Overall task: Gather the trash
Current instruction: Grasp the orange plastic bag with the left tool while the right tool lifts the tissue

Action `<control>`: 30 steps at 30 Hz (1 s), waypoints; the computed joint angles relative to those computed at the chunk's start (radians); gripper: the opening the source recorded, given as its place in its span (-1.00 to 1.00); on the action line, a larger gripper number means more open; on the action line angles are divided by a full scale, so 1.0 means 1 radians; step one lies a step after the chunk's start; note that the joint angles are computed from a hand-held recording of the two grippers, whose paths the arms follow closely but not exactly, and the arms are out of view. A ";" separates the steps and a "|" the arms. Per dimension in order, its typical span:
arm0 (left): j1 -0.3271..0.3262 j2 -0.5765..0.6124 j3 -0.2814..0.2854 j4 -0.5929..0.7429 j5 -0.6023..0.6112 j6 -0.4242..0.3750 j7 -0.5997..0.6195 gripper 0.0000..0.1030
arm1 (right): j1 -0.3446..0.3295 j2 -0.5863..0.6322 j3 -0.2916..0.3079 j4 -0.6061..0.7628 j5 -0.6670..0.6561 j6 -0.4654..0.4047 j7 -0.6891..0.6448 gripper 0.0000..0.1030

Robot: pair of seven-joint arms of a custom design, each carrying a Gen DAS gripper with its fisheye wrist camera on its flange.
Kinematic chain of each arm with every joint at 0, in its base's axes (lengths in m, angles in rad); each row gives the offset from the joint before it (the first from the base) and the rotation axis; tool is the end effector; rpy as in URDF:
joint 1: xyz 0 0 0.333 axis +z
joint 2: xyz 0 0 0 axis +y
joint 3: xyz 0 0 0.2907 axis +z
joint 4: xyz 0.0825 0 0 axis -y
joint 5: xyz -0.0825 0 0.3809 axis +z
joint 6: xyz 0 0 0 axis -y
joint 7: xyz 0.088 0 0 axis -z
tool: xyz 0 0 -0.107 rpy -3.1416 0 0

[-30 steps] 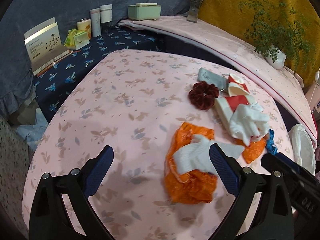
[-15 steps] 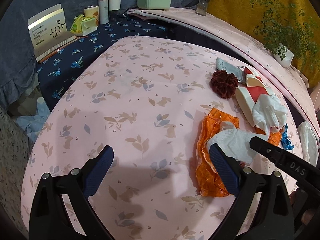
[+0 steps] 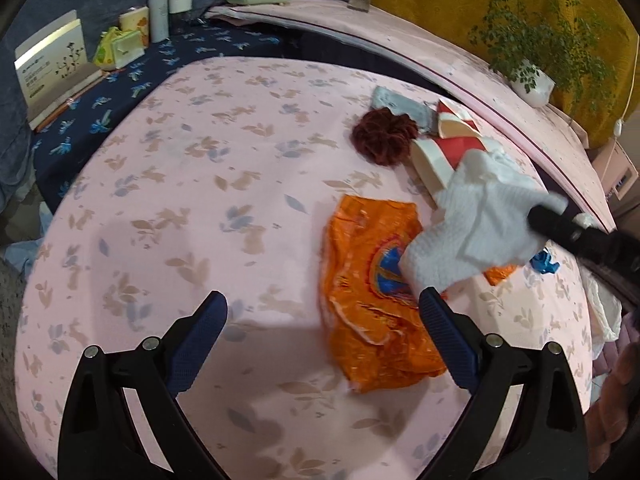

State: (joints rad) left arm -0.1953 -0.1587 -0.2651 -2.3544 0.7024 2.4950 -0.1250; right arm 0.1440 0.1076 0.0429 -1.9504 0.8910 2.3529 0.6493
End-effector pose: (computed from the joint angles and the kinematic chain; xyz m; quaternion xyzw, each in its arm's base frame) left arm 0.4529 -0.2299 0.3968 -0.8705 0.3934 -0.2027 0.2153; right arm 0.5937 0.1226 0.4356 -0.8094 0.4534 0.0210 0.3726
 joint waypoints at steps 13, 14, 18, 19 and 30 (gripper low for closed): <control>-0.026 0.139 0.025 0.107 -0.034 0.054 0.040 0.19 | -0.063 -0.013 -0.040 0.039 0.053 -0.049 -0.013 -0.92; -0.030 0.146 0.025 0.117 -0.039 0.050 0.052 0.09 | -0.068 -0.012 -0.042 0.041 0.057 -0.051 -0.015 -0.92; -0.044 0.157 0.027 0.143 -0.042 0.038 0.067 -0.31 | -0.087 -0.009 -0.049 0.046 0.071 -0.060 -0.025 -0.92; -0.047 0.156 0.028 0.147 -0.038 0.037 0.068 -0.46 | -0.090 -0.009 -0.051 0.047 0.074 -0.061 -0.026 -0.92; -0.092 0.187 0.011 0.308 0.062 -0.039 0.077 -0.53 | -0.144 -0.006 -0.075 0.070 0.112 -0.067 -0.043 -0.92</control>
State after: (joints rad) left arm -0.2875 0.0280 -0.2543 -2.0464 0.7646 2.4556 -0.0483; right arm 0.0003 0.1013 -0.0322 -1.8805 1.0034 2.2855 0.6064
